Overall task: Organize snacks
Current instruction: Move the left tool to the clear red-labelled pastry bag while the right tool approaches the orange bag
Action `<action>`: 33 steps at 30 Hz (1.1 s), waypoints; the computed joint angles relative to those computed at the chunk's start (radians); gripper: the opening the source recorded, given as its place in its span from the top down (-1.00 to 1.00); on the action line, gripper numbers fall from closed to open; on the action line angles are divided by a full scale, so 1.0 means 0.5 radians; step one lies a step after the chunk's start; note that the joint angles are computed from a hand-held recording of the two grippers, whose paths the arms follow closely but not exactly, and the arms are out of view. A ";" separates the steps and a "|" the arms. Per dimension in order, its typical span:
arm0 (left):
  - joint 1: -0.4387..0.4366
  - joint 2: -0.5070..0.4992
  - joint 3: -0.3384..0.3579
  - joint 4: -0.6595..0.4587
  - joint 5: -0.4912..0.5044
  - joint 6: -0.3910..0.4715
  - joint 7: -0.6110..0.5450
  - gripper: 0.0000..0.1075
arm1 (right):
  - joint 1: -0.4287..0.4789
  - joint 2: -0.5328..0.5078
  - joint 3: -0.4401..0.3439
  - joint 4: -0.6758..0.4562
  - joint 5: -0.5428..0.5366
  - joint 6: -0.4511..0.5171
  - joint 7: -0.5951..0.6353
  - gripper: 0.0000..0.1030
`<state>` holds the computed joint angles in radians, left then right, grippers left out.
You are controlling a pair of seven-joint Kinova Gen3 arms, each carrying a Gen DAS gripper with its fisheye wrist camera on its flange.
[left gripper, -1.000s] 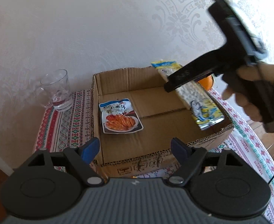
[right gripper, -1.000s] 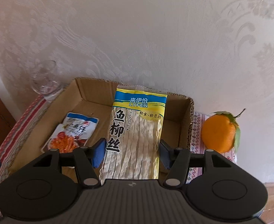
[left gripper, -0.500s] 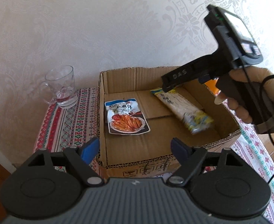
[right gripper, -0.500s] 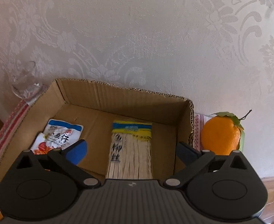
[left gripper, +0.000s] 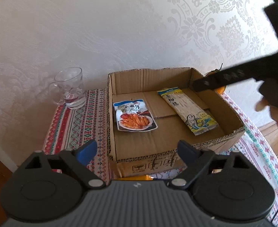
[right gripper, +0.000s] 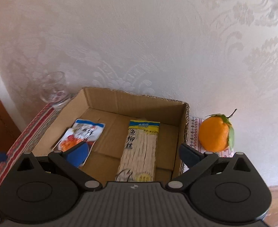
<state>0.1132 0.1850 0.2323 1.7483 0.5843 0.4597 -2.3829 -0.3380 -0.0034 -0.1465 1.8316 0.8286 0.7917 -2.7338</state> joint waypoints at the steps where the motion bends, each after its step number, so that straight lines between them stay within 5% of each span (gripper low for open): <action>1: -0.020 -0.014 0.011 0.019 0.032 -0.003 -0.043 -0.71 | -0.020 -0.033 -0.023 0.042 0.038 0.014 -0.040 -1.00; 8: -0.057 -0.112 -0.030 0.142 0.176 0.051 -0.204 -0.71 | -0.128 -0.158 -0.236 0.270 0.213 0.239 -0.382 -1.00; 18: -0.066 -0.258 -0.178 0.371 0.415 0.191 -0.489 -0.71 | -0.347 -0.191 -0.437 0.561 0.198 0.523 -0.908 -1.00; 33: -0.012 -0.341 -0.279 0.489 0.476 0.444 -0.699 -0.71 | -0.657 -0.137 -0.498 0.695 0.117 0.670 -1.304 -1.00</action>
<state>0.1072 0.0146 0.0927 1.9927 0.8225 0.6816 -2.7326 -0.6665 -0.0716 -0.3954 2.1791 0.8869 1.1268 -3.3856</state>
